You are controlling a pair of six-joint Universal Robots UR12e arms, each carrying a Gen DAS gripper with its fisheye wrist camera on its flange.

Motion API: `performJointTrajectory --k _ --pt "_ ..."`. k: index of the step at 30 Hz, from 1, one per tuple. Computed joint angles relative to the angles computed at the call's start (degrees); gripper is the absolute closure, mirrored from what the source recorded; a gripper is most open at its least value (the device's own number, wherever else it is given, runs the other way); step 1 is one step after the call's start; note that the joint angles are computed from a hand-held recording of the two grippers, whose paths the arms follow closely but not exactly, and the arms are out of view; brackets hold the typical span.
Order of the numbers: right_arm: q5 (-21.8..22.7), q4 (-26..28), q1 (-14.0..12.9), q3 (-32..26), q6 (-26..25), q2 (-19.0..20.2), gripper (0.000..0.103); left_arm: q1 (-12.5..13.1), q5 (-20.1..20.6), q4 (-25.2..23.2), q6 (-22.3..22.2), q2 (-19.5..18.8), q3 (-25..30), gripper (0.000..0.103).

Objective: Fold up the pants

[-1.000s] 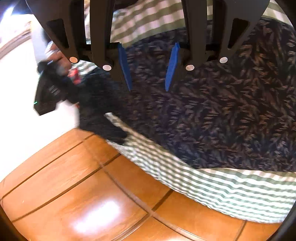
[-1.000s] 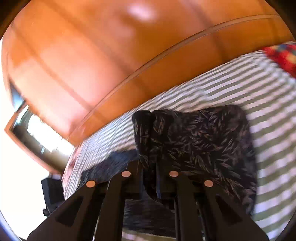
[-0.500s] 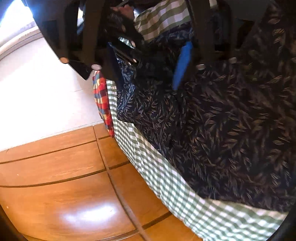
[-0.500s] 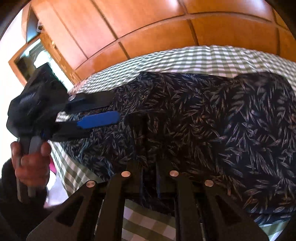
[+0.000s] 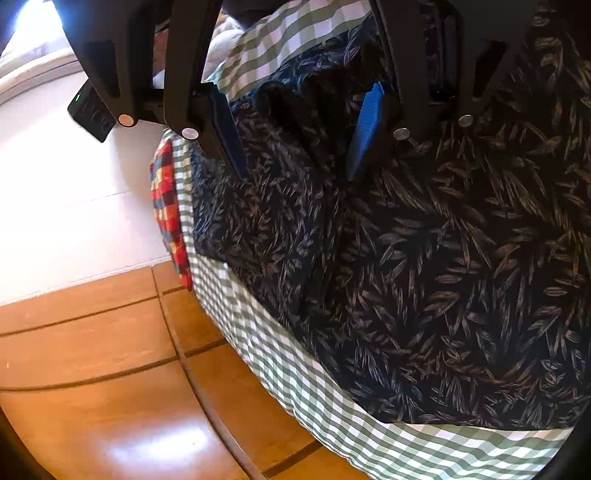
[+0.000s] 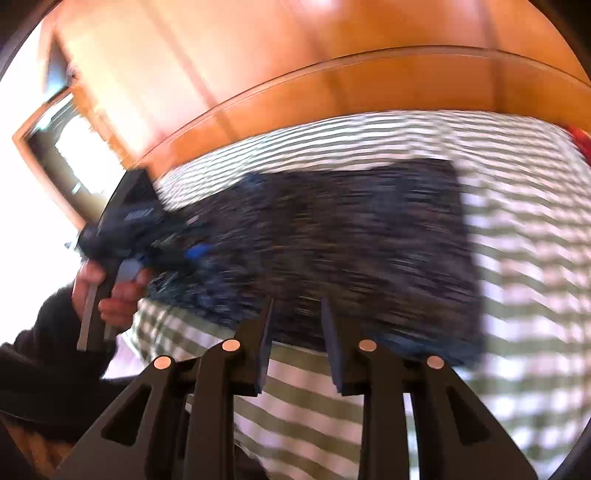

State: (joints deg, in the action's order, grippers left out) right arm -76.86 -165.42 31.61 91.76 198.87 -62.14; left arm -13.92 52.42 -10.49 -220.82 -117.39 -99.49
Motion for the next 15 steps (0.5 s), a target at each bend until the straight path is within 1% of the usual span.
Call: performJointTrajectory --k 1,2,3,5,7,9,10,11,13,15 --pt "-1.49 -0.02 -0.17 0.85 1.16 -0.84 0.077 -0.31 0.9 -0.9 1.02 0.14 0.14 0.072" --pt "-3.94 0.19 -0.41 1.6 2.92 -1.58 0.077 -0.61 1.12 -2.41 2.35 0.06 0.64 0.086" --pt "-5.34 0.4 -0.7 2.5 4.14 -2.42 0.077 -0.86 1.67 -2.68 2.63 0.1 0.76 0.086" --pt "-8.51 1.67 -1.13 3.4 6.79 -3.46 0.077 -1.34 3.04 -0.45 2.61 0.49 0.35 0.09" --pt "-10.27 2.62 -1.38 4.03 7.9 -4.23 0.077 -1.53 3.75 1.51 3.08 1.22 -0.03 0.09" --pt "-11.8 3.49 -1.4 3.98 9.06 -4.38 0.077 -1.82 5.44 2.49 4.13 2.25 -0.34 0.09" --pt "-11.97 3.4 -1.41 3.75 9.69 -4.22 0.077 -1.92 6.44 2.18 4.95 2.56 -0.38 0.09" --pt "-11.75 2.93 -1.45 3.5 9.99 -4.03 0.077 -2.06 8.24 0.55 6.24 2.93 -0.28 0.09" --pt "-10.94 2.6 -1.42 2.26 10.18 -3.03 0.077 -1.99 9.29 -2.34 7.09 2.73 0.05 0.09" --pt "-9.27 3.59 -1.39 0.55 9.54 -1.85 0.077 -2.1 10.75 -5.51 8.62 2.47 -0.14 0.09"
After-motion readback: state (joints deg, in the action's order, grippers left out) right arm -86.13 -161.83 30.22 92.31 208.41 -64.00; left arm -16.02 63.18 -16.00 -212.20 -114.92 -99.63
